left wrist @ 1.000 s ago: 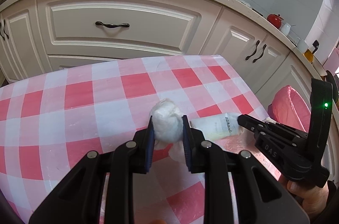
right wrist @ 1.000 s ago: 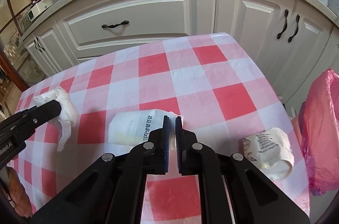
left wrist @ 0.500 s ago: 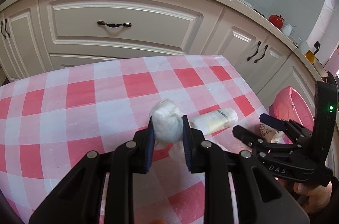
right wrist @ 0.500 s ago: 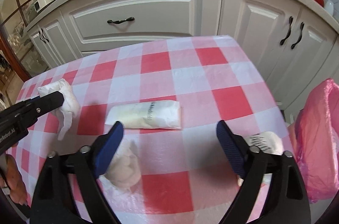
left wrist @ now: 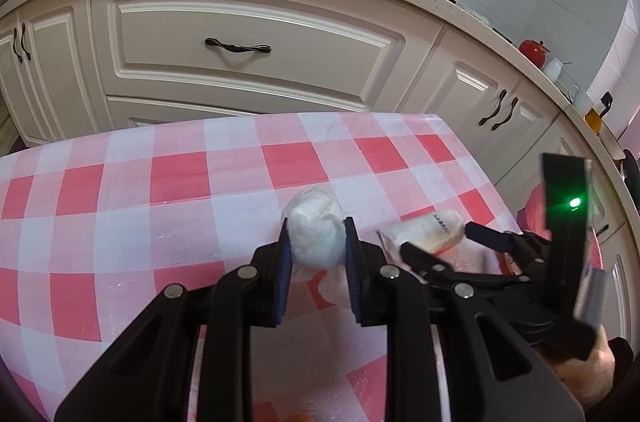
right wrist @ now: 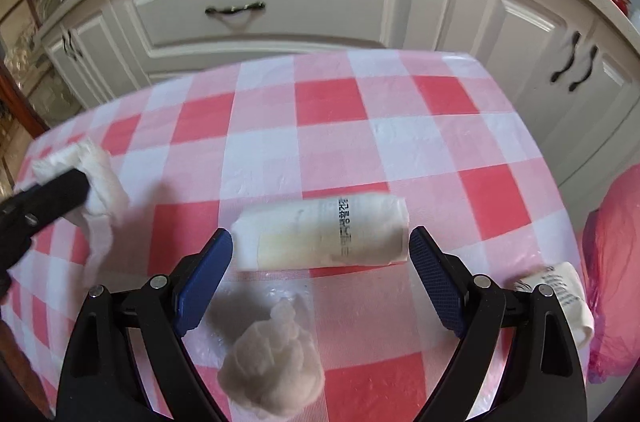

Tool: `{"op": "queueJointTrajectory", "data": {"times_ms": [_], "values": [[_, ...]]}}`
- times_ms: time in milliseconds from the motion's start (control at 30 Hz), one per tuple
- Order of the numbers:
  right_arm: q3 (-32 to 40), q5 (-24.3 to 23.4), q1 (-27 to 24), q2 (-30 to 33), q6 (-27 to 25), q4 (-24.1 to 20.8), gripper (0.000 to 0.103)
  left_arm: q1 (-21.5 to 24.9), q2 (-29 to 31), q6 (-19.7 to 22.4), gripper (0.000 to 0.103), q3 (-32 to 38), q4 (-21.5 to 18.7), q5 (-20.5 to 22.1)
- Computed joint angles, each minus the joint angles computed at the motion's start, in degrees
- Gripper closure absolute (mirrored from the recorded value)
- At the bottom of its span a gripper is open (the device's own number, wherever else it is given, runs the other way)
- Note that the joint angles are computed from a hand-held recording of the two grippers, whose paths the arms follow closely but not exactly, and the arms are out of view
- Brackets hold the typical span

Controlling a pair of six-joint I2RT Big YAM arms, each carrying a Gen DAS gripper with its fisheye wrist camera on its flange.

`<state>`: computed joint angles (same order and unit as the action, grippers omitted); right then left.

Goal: Collect trash
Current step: 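Grasp the rolled paper tube with the right gripper while the left holds the tissue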

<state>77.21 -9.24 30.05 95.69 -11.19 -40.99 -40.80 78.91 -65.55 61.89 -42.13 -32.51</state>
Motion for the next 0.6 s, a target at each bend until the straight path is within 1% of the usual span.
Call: {"op": "queueJointTrajectory", "data": {"times_ms": [100,233,300,333,400,500,567,600], "values": [[0.2,0.2,0.0,0.9,0.5,-0.4,0.019,0.1,0.0,0.0,0.080,-0.1,0.2,0.1],[0.1,-1.0,-0.1,0.9,0.2,0.1,0.019,0.1,0.0,0.0,0.080,-0.2,0.2,0.1],[0.6,-1.8,-0.3,1.4,0.5,-0.5,0.026,0.1,0.2,0.0,0.080,0.0,0.2,0.3],[0.7,-2.3,-0.5,1.4,0.4,-0.6,0.031,0.1,0.3,0.1,0.080,0.1,0.2,0.3],[0.5,-2.7,-0.7,1.3,0.2,-0.4,0.034,0.0,0.5,0.3,0.080,0.4,0.1,0.4],[0.2,-3.3,-1.0,1.1,0.2,0.2,0.044,0.0,0.9,0.5,0.080,0.7,0.3,0.7],[0.1,-3.9,-1.4,0.7,0.1,0.6,0.056,0.0,1.2,0.8,0.080,0.9,0.6,1.0],[0.2,-4.0,-1.6,0.7,0.1,0.5,0.058,0.0,1.4,0.8,0.080,1.1,0.6,1.1]]}}
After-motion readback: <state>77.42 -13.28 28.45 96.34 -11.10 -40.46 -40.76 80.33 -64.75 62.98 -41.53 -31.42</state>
